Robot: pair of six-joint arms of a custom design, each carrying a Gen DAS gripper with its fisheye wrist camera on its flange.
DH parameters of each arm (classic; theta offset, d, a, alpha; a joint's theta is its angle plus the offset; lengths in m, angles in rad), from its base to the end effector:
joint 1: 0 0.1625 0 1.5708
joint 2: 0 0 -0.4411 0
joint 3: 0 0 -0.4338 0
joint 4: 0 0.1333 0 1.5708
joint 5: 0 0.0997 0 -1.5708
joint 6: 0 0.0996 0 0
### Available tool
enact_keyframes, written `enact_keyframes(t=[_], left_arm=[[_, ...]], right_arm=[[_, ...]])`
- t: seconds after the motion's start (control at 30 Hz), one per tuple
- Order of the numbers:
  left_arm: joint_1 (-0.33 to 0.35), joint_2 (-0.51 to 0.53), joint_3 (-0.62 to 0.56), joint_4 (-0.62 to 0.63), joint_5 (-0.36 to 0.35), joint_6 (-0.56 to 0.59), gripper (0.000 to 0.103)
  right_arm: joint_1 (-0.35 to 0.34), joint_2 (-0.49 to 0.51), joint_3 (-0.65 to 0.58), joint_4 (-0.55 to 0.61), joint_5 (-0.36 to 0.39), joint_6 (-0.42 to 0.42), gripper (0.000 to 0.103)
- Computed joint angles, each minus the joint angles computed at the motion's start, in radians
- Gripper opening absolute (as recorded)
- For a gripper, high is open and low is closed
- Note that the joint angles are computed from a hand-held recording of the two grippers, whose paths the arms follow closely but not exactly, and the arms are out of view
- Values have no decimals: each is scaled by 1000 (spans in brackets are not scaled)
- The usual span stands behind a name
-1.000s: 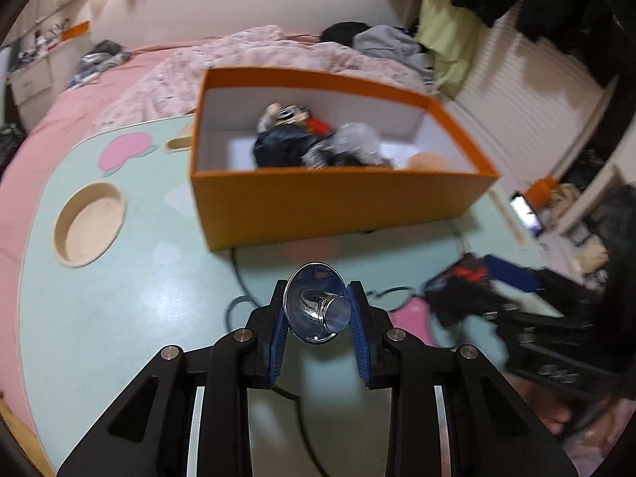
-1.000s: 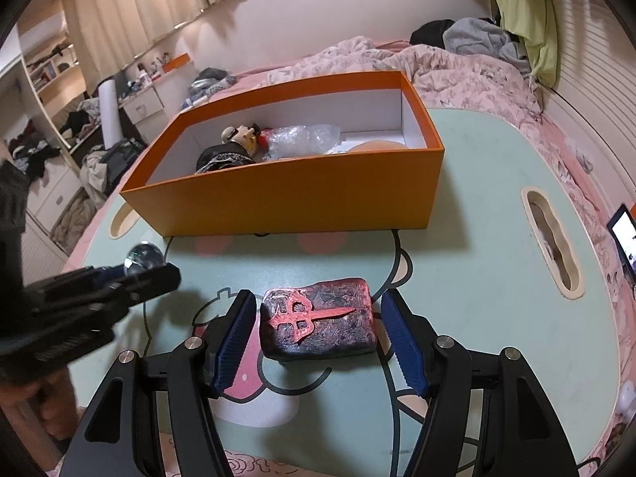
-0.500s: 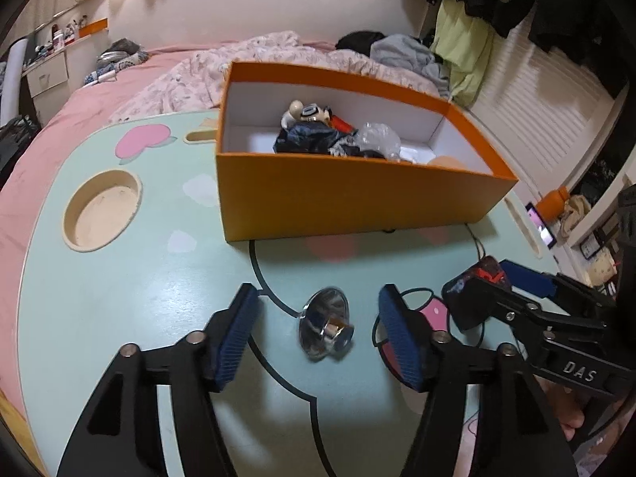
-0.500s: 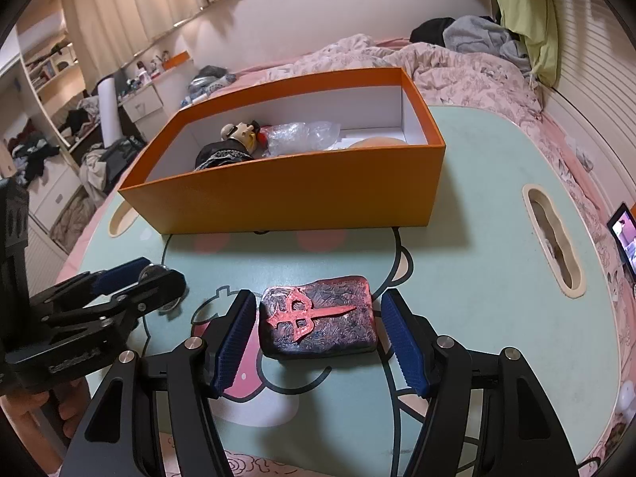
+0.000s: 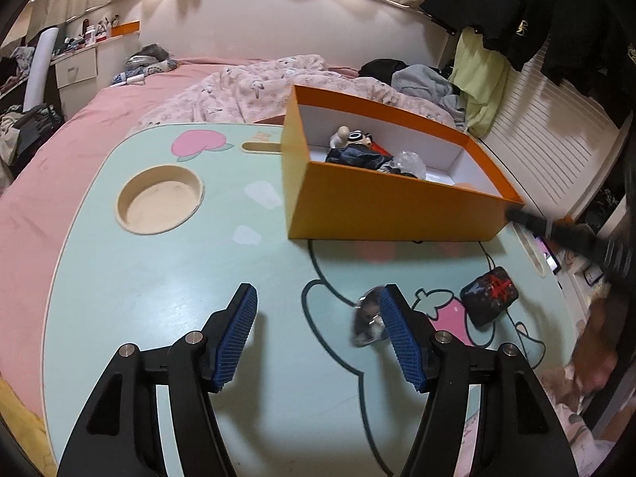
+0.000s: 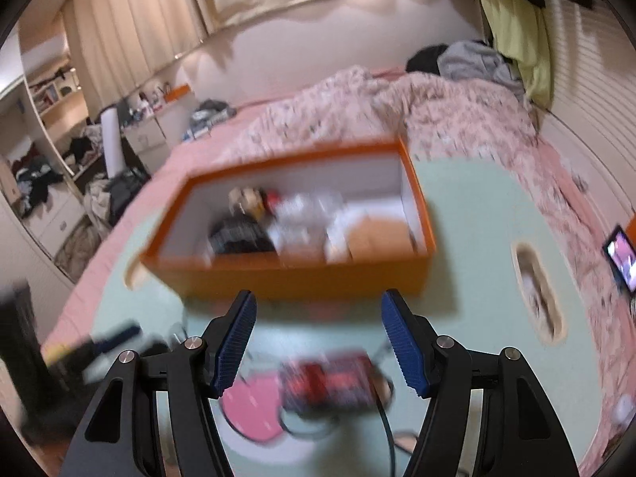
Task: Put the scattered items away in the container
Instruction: 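Grasp the black-dressed doll from the box with right tool, place it on table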
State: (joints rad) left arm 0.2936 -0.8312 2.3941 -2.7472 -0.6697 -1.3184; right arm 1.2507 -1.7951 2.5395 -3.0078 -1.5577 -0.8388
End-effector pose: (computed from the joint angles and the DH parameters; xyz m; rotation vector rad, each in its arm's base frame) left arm -0.2928 -0.3093 -0.0403 0.1752 2.3708 -0.9776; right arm 0.0141 -0.3853 0.2857 0.6875 -2.5665 0.8118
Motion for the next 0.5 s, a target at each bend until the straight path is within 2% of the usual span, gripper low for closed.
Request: enact_keyframes(t=[0.1, 0.13, 0.2, 0.27, 0.37, 0.43, 0.5], left_arm=[[0, 1, 9, -19, -4, -1, 65], [-2, 2, 13, -29, -4, 0, 65], [-8, 1, 23, -41, -2, -4, 65], [-12, -2, 32, -52, 0, -10, 65], [-14, -8, 39, -48, 2, -24, 65], [-15, -13, 44, -45, 8, -32, 65], [-18, -16, 45, -42, 13, -38, 65]], right_arm=[[135, 85, -74, 13, -99, 52, 66], [191, 133, -118, 58, -166, 76, 66], [261, 215, -207, 195, -245, 137, 66], [301, 284, -266, 275, -294, 175, 66], [340, 376, -326, 353, -377, 188, 66], [353, 435, -351, 368, -444, 211, 66], [361, 483, -356, 328, -512, 218, 66]])
